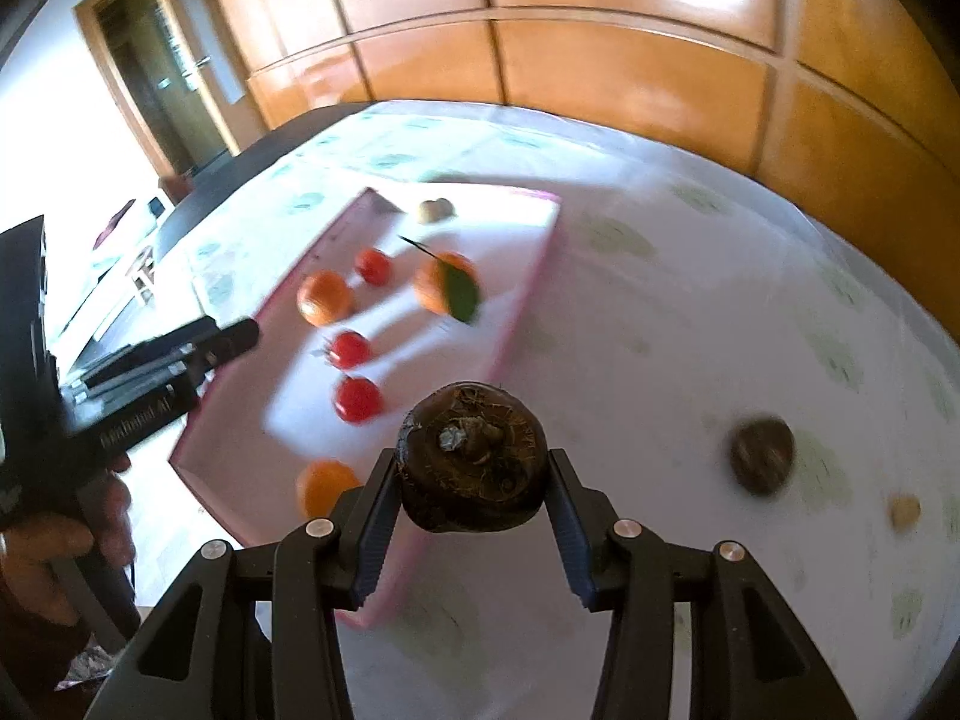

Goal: Organize fruits
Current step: 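Carry the dark brown fruit into the tray and open the right gripper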

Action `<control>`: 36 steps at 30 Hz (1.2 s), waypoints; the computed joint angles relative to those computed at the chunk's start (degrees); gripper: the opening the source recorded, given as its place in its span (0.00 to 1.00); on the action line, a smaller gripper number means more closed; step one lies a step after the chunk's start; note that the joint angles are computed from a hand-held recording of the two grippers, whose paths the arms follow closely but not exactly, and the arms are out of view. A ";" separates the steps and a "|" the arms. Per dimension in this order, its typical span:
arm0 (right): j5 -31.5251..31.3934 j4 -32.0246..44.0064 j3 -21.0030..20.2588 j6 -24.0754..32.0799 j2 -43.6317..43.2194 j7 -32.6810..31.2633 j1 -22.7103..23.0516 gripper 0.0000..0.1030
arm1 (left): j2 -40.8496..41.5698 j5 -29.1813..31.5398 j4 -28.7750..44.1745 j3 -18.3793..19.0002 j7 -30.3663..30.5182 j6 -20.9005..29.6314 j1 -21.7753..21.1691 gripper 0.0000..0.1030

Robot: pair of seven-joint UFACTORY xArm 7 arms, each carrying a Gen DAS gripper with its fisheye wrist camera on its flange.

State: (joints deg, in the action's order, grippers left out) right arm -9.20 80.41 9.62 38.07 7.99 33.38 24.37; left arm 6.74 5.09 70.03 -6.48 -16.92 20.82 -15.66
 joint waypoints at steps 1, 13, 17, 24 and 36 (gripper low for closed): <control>-0.22 1.87 0.11 0.51 1.46 -0.59 0.16 0.47 | -0.04 0.02 -0.04 0.03 -0.02 0.07 0.01 0.49; -1.63 18.11 -2.84 8.36 15.14 -2.93 3.25 0.47 | -0.41 -0.38 -0.95 0.28 1.16 0.21 0.74 0.48; -1.80 19.06 -3.10 9.20 16.01 -3.59 3.73 0.47 | -0.21 -0.79 -0.92 0.16 1.45 0.48 0.79 0.49; 0.51 18.80 -2.96 8.37 16.25 -4.07 3.36 0.47 | -0.22 -0.91 -0.92 0.05 1.74 0.57 0.58 0.49; -0.90 15.38 -3.36 3.77 13.59 -1.44 3.60 0.48 | -0.58 -0.61 -1.15 0.03 1.56 0.41 0.44 0.49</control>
State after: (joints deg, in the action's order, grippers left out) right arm -10.11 95.78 6.26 41.85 21.58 31.94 27.97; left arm 6.16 4.49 68.88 -6.45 -15.36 21.22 -15.22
